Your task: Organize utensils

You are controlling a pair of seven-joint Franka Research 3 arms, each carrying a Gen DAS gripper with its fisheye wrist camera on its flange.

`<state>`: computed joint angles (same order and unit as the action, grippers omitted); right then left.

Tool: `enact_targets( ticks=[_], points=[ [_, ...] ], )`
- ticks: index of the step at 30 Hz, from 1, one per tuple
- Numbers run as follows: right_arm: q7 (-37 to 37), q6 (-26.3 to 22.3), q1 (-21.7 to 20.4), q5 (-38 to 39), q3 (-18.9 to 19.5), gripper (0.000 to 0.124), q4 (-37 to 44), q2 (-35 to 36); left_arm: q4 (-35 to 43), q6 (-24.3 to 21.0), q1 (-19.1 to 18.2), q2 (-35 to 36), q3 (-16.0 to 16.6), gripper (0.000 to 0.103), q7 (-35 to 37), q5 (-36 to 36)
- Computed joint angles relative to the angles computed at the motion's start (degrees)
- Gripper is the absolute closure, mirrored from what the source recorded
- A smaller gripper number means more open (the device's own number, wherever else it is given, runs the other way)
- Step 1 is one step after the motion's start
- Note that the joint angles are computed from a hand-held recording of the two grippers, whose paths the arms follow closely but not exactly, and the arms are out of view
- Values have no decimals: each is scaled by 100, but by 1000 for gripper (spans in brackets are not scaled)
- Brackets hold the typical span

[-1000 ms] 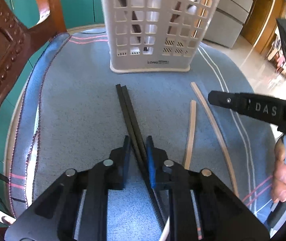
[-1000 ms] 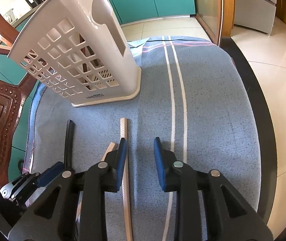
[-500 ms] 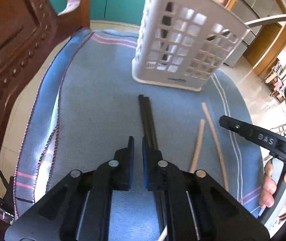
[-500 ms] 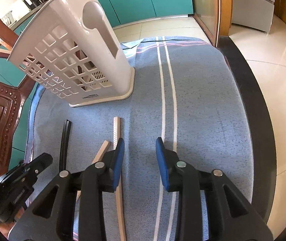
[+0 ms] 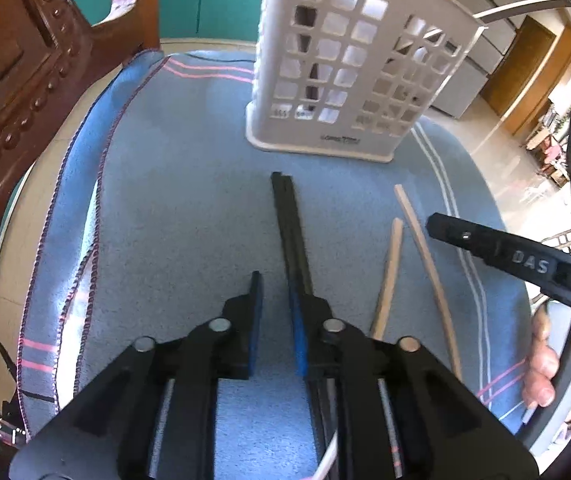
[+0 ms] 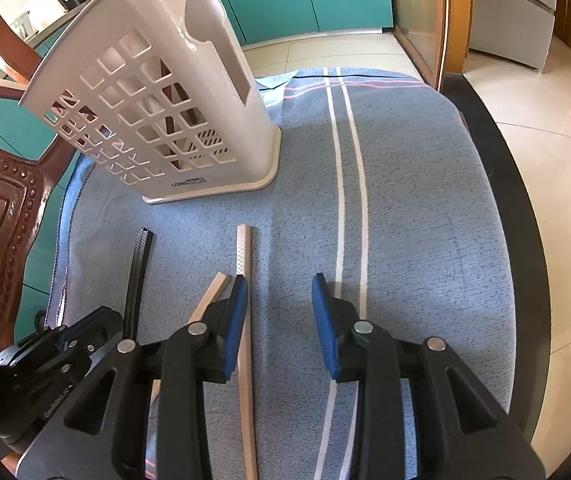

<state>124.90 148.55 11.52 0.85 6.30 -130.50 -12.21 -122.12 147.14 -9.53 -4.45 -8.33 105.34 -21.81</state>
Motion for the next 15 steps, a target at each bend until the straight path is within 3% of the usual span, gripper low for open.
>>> enact_targets(
  ticks=[15],
  points=[
    [4, -51, 21, -64, 14, 89, 58, 52, -96, 161, -17, -20, -89, 77, -394, 919]
  ],
)
